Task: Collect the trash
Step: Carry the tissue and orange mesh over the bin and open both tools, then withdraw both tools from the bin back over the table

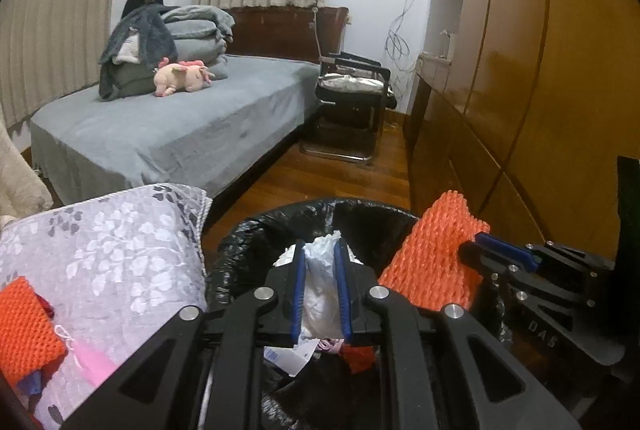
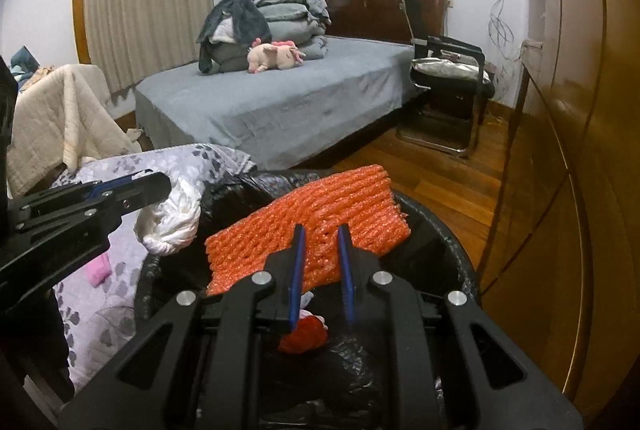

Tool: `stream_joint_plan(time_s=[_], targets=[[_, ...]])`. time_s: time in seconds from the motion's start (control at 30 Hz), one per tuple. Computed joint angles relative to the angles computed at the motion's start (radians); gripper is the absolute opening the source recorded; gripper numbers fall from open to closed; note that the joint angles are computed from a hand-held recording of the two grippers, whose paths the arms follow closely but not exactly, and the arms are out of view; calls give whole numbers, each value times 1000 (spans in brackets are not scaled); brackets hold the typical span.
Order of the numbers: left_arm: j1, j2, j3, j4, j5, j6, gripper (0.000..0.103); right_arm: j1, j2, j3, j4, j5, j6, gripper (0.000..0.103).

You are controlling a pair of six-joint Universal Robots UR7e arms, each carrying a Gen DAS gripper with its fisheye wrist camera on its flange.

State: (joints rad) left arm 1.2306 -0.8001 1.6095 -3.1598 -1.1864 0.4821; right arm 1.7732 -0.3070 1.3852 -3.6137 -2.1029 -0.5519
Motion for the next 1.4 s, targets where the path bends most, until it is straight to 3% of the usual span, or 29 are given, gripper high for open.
stream_joint_plan(time_s=[0.1,0.17,0.23,0.33,0.43,0.5,0.57,0.67,0.9,1.4], targets=[[1,19,-21,26,-7,1,15,-9,6,-8,17,-11,6,20],[8,26,-37,57,-25,-1,21,-13,10,-11,31,-25,7,23],[9,28,-37,60,-32,-1,36,-17,11,-11,36,-32,10,24],[13,20,-29,52,-40,5,46,-19,13,-11,30,-40,18,28],[13,8,-18,44,-36,-3,55,-16,10,0,4,-40,18,47],[13,-8,-7,32,-33,-9,62,-10,12,2,-25,-40,13,72],[13,-30,8,20,-30,-13,68,-1,15,-2,-48,-40,8,85],[13,-66,41,-18,-15,-1,81,12,4,10,-63,-15,13,92],[23,-180,132,-92,45,-3,93,65,-2,18,-70,52,26,96],[90,-367,279,-267,217,18,95,168,137,-161,121,172,31,97]])
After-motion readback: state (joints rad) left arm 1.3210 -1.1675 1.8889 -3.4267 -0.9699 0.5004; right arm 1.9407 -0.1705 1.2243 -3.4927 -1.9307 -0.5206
